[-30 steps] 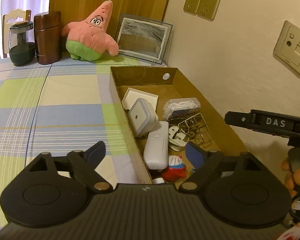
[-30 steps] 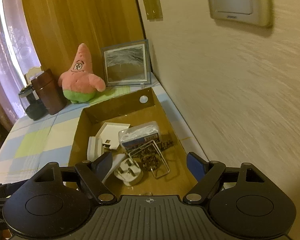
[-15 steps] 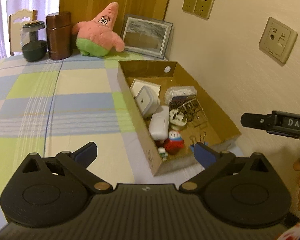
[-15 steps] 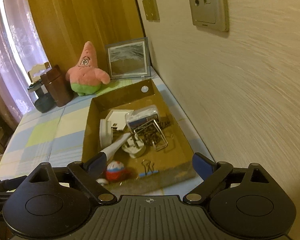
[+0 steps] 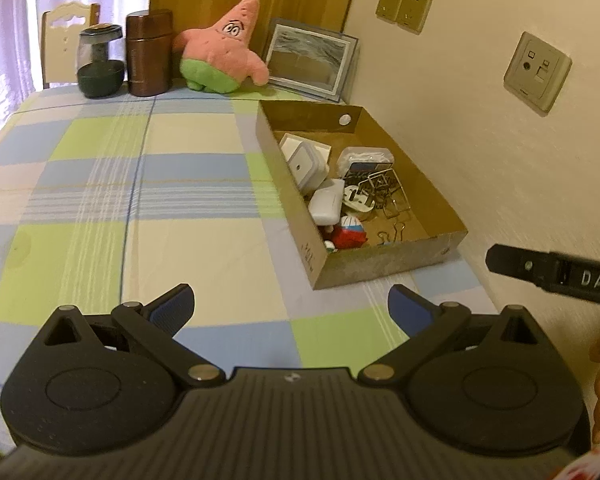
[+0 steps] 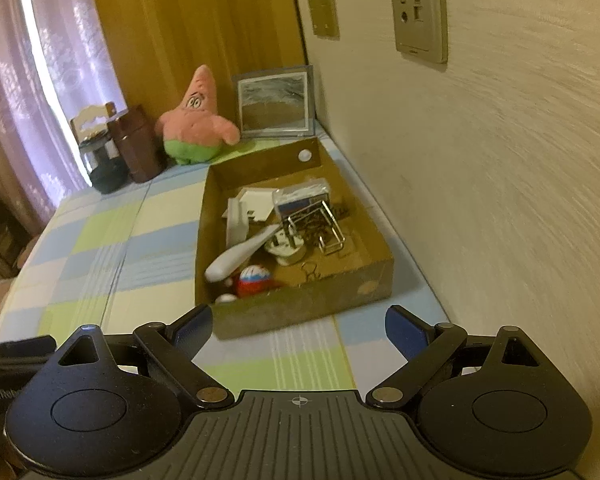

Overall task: Organize rigid objects
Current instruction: 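Withdraw both open grippers from the filled box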

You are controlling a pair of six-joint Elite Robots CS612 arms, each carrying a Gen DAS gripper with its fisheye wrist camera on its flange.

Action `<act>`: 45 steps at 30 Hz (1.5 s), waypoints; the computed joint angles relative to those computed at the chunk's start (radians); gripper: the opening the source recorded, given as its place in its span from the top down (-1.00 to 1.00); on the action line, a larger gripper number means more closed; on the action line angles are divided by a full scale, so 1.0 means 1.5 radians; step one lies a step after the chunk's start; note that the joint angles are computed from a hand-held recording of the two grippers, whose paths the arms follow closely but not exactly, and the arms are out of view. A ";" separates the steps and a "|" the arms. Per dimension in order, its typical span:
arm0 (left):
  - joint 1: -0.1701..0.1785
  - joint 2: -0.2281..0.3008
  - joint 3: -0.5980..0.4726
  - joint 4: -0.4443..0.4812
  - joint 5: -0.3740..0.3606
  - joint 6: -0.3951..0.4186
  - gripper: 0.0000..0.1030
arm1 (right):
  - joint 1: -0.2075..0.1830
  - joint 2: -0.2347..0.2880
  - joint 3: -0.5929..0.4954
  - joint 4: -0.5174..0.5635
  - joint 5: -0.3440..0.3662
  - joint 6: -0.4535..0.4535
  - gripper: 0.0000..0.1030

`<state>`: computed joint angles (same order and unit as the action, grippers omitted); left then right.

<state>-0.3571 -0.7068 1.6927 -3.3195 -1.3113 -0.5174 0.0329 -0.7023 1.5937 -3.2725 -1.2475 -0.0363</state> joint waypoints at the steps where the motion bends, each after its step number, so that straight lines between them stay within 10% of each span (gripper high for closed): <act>1: -0.001 -0.004 0.006 0.000 0.003 -0.004 -0.97 | 0.001 -0.003 0.006 -0.002 -0.003 -0.007 -0.76; 45: -0.014 -0.034 0.068 0.015 0.011 -0.033 -0.97 | 0.009 -0.036 0.068 0.028 0.003 -0.109 -0.76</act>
